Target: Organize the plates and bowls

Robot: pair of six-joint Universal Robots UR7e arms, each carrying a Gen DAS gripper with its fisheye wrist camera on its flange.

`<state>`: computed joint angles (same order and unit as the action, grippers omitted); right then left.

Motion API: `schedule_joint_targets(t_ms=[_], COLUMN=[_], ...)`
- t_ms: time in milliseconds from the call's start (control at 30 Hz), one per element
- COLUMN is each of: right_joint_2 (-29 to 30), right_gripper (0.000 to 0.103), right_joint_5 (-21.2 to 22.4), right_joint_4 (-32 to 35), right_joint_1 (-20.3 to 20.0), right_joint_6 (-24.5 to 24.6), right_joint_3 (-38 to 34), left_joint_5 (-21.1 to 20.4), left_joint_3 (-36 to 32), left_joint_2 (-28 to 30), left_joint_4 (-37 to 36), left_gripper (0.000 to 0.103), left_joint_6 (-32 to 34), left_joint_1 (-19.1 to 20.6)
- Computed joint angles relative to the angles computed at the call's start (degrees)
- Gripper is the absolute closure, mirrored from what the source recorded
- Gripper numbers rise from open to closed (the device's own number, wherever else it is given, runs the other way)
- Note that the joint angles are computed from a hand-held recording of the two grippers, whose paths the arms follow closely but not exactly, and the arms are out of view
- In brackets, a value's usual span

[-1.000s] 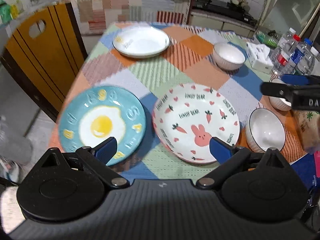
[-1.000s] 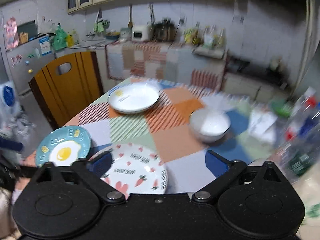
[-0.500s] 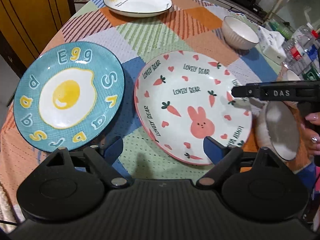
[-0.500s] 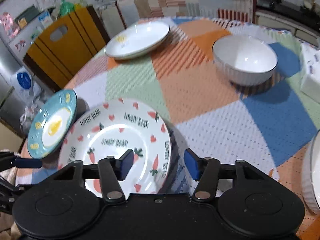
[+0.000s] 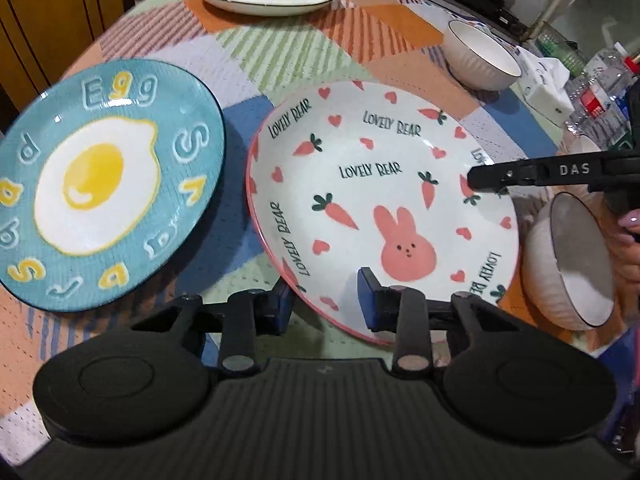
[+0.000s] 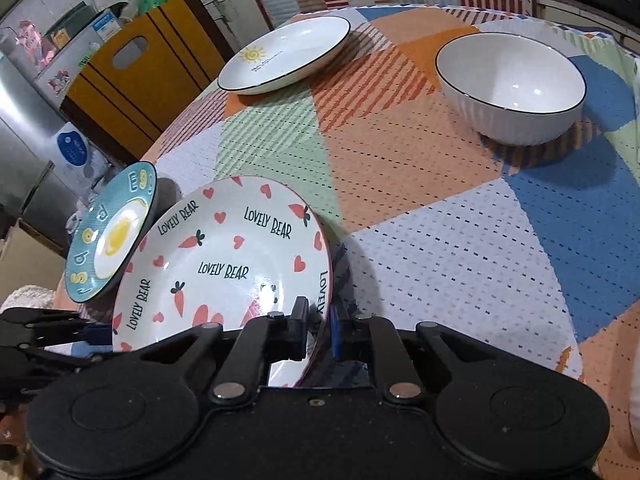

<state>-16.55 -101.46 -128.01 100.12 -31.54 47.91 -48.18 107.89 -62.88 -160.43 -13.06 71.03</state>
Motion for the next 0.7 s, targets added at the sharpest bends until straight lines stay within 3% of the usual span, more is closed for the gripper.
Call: schedule_joint_targets(t_ms=[233,467,700], right_joint_2=[0.9,-1.3,-0.6], right_gripper=[0.089,0.089,0.088], right_joint_5=[2.4,4.8,5.2], right_joint_4=[5.4,2.7,0.0], right_joint_1=[-0.7,-1.2,-0.7], right_joint_6=[-0.9,-2.4,-2.5], right_joint_3=[-3.4,-1.2,-4.0], left_joint_5=[1.0,-0.1,-1.6], left_joint_3=[-1.4,-5.6,-15.3], left_joint_2=[-0.1,0.4,4.5], left_joint_4=[3.9,5.2,9.9], left_gripper=[0.070,0.070,0.070], left_joint_6=[-0.6,5.4,10.0], left_joint_1=[-0.6,-0.8,0.6])
